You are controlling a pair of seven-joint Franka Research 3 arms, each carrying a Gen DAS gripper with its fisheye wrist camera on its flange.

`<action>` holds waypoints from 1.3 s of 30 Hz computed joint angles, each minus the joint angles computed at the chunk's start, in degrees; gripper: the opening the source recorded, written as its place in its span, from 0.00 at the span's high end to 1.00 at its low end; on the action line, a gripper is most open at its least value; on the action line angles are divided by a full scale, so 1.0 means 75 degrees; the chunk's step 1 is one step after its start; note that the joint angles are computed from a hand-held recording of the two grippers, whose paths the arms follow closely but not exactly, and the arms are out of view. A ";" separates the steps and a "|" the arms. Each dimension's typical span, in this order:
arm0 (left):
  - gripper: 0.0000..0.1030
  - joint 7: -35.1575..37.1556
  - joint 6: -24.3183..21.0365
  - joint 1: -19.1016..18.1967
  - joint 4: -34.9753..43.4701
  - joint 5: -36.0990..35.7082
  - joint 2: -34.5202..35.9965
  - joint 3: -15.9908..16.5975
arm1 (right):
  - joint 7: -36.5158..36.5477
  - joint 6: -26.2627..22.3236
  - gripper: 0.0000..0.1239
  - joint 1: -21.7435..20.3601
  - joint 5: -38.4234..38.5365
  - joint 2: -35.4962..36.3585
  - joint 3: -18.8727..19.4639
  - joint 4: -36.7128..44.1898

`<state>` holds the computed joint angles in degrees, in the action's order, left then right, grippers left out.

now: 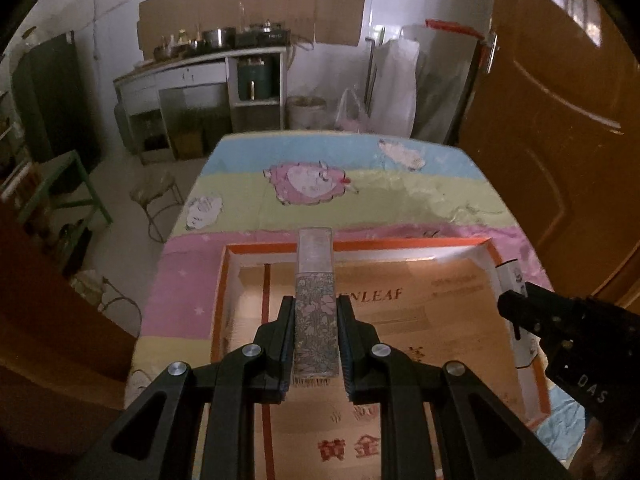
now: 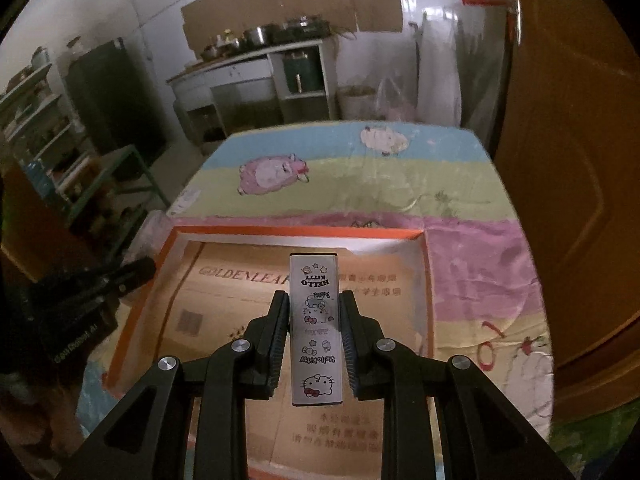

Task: Organize rigid objects
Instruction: 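Lower and release the white box with the right tool while the left tool releases the tube in the tray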

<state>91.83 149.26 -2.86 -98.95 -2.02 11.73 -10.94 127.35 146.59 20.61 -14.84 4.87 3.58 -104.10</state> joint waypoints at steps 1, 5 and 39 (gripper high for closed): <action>0.80 -0.0018 -0.0082 -0.0017 0.0093 0.0045 0.0106 0.0007 | -0.0075 -0.0026 0.79 -0.0019 0.0096 0.0114 0.0001 0.0083; 0.80 -0.0144 -0.0401 -0.0071 0.0451 0.0266 0.0519 0.0027 | -0.0276 -0.0179 0.79 0.0012 0.0290 0.0486 -0.0054 0.0330; 0.67 0.0206 -0.0848 0.0107 0.0848 0.0004 0.1169 -0.0190 | -0.0466 -0.0735 0.75 0.0354 0.0346 0.1327 -0.0428 0.0880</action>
